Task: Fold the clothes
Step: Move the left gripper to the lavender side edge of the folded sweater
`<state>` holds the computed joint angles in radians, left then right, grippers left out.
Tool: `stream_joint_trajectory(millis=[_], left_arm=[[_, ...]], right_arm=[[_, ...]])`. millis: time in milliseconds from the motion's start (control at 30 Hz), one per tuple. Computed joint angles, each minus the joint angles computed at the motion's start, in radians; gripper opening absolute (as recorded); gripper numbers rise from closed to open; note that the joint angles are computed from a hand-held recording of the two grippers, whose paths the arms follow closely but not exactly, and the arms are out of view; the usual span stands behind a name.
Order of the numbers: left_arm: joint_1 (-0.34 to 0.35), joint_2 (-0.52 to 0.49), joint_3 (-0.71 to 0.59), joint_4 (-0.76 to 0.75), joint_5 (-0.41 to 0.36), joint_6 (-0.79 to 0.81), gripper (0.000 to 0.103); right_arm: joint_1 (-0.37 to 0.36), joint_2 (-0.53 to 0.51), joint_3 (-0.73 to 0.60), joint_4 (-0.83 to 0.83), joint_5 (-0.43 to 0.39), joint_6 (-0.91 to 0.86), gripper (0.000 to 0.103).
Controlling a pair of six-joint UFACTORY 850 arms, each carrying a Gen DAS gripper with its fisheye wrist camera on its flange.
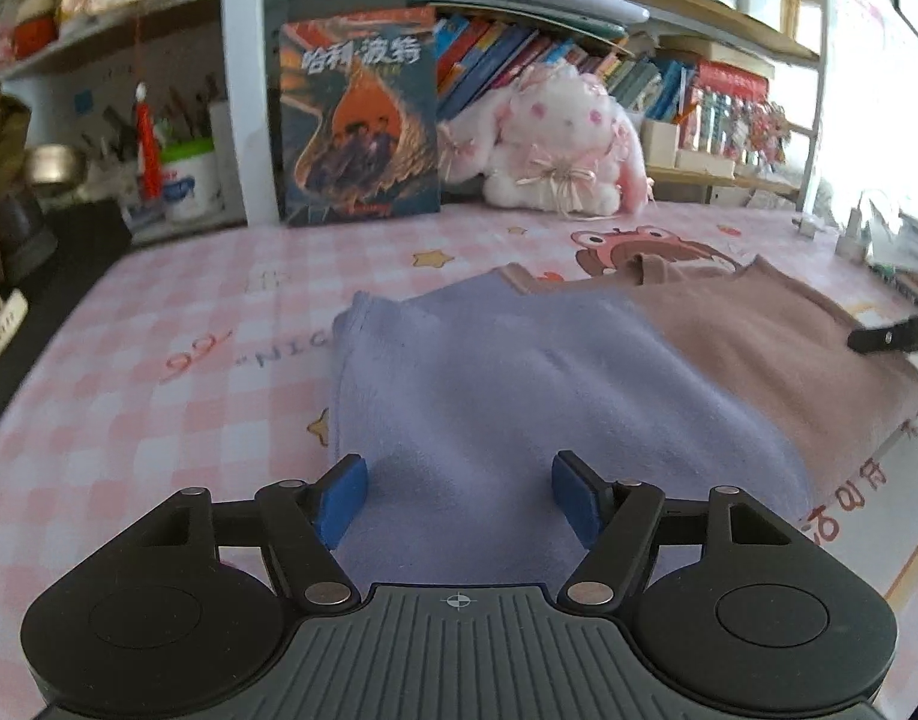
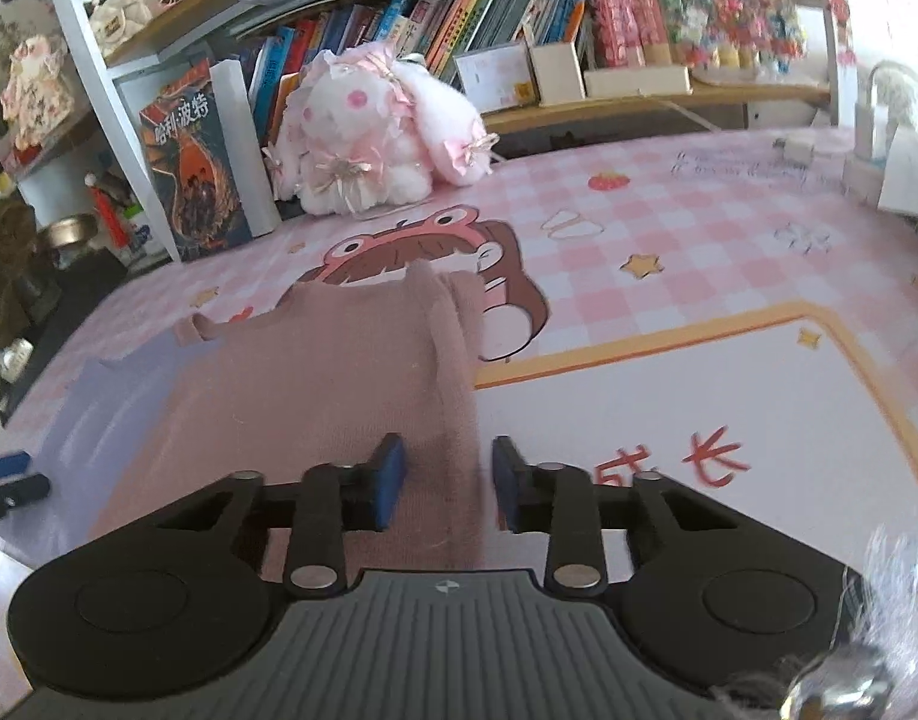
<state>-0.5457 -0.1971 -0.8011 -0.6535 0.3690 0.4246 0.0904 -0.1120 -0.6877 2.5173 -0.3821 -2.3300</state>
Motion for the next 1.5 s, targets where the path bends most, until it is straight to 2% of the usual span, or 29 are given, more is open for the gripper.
stream_joint_trajectory(millis=[100, 367, 633, 833, 1000, 1200, 1333, 1500], left_arm=[[0.016, 0.003, 0.008, -0.012, 0.001, -0.006, 0.070], [0.112, 0.018, 0.029, 0.104, -0.013, -0.191, 0.072], [0.172, 0.007, 0.012, 0.062, -0.010, -0.165, 0.072], [0.169, 0.023, 0.029, 0.039, 0.001, -0.164, 0.070], [0.135, 0.085, 0.086, -0.012, 0.048, -0.145, 0.070], [0.130, 0.180, 0.176, 0.073, 0.075, -0.336, 0.070], [0.132, 0.224, 0.217, 0.159, 0.071, -0.489, 0.070], [0.110, 0.251, 0.245, 0.173, 0.079, -0.556, 0.070]], right_arm=[[0.010, -0.011, -0.012, -0.026, 0.003, 0.041, 0.020], [0.067, -0.042, -0.043, -0.047, -0.007, 0.081, 0.020], [0.137, -0.080, -0.078, 0.028, -0.019, 0.021, 0.020], [0.171, -0.097, -0.095, 0.171, -0.006, -0.141, 0.021], [0.194, -0.107, -0.105, 0.327, 0.008, -0.301, 0.021], [0.196, -0.088, -0.081, 0.379, -0.015, -0.351, 0.023], [0.201, -0.035, -0.018, 0.416, -0.060, -0.412, 0.024], [0.217, 0.030, 0.059, 0.491, -0.091, -0.539, 0.025]])
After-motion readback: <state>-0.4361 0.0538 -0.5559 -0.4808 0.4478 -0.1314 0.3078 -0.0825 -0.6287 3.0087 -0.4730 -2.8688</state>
